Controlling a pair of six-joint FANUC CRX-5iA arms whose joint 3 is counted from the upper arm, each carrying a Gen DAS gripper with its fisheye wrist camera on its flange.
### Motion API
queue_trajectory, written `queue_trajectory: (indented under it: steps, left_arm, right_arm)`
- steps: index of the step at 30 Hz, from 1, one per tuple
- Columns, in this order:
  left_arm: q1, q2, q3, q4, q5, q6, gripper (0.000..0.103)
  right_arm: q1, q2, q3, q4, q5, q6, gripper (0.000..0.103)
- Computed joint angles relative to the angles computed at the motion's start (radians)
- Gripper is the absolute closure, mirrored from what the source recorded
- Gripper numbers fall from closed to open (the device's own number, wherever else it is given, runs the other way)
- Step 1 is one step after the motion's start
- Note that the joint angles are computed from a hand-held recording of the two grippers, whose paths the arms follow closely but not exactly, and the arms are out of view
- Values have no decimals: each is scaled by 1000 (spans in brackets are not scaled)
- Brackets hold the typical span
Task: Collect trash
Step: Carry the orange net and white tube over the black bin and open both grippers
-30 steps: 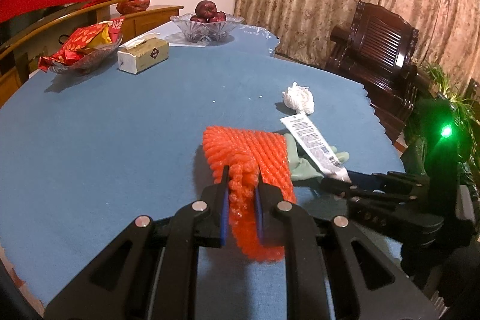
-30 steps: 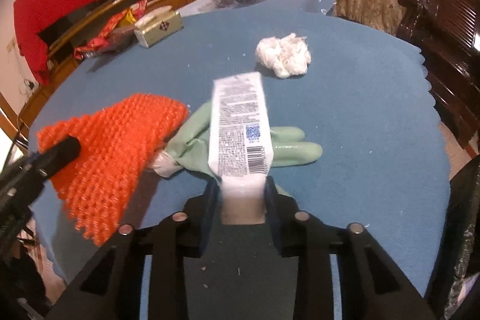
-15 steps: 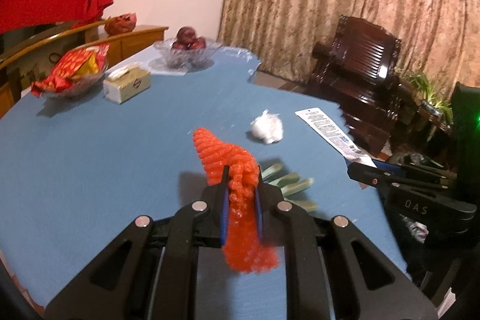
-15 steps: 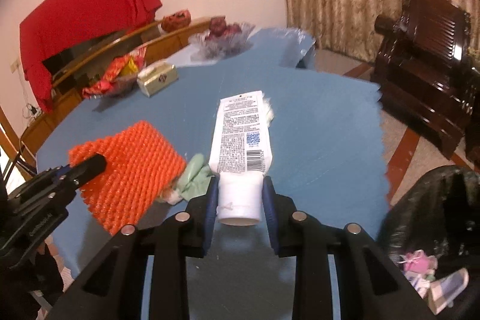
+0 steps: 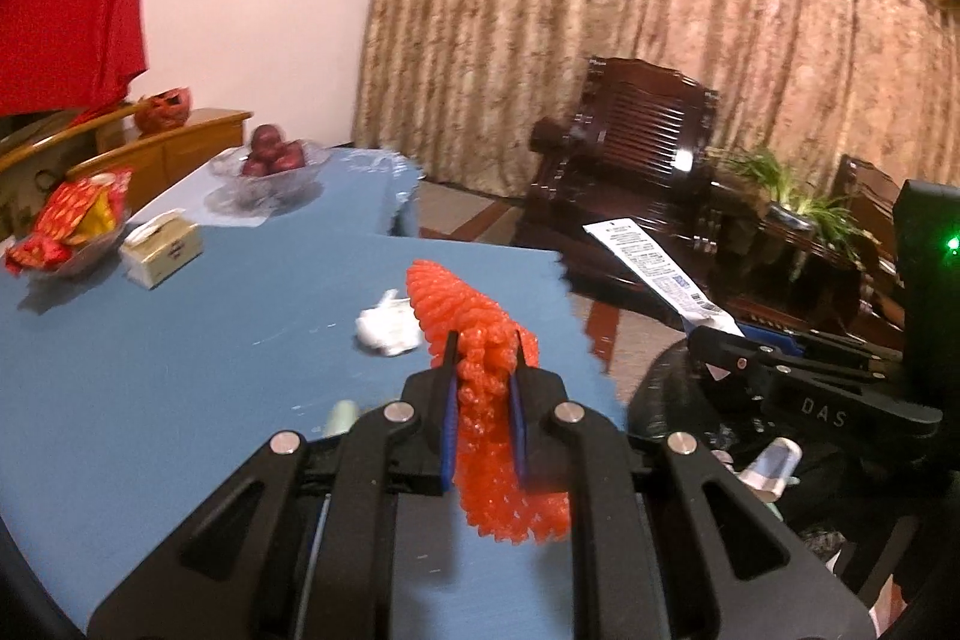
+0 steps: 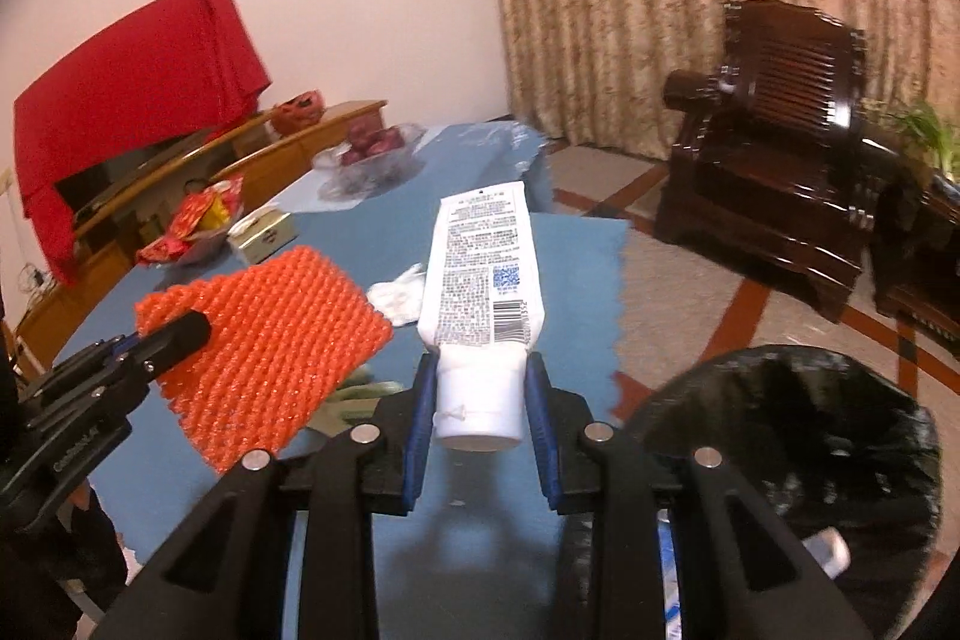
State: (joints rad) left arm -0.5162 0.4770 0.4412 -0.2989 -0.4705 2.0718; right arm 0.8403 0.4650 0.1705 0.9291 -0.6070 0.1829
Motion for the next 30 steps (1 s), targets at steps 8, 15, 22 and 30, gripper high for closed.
queue_trajectory:
  steps: [8,15,22,30]
  left_arm:
    - [-53,108,120,124,4,-149,90]
    - [-93,233,250,273,-11,-321,90]
    - [-131,371,428,367,-67,-429,90]
    - [-156,524,656,390,-192,-461,90]
  right_arm:
    - [-31,-124,-183,112,-46,-163,74]
    - [-59,-218,-317,147,-102,-261,74]
    - [-78,-272,-401,138,-153,-311,74]
    - [-102,-292,-454,94,-170,-325,74]
